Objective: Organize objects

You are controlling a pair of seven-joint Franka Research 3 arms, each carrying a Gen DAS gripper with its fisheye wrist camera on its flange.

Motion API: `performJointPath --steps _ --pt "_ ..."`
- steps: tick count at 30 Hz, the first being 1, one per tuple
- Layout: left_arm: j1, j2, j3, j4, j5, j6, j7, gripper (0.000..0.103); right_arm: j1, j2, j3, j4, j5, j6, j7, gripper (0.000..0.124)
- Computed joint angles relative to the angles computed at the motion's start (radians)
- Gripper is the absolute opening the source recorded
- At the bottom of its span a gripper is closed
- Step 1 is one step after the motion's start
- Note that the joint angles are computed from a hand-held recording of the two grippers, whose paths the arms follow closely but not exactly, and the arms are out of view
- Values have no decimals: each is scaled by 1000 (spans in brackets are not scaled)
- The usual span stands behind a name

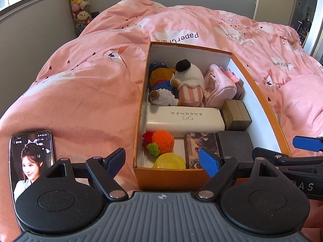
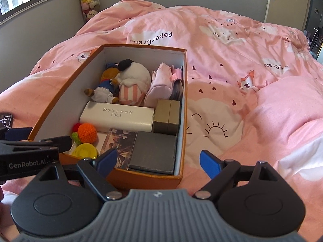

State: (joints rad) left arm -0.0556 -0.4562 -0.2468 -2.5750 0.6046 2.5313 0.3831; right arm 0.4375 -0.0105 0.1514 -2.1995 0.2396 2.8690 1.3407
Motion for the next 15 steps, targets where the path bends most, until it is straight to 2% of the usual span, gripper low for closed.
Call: performJointPath --steps 15 --pt "-3 5 0 3 1 -5 0 96 -1 5 -2 11 38 -27 -19 90"
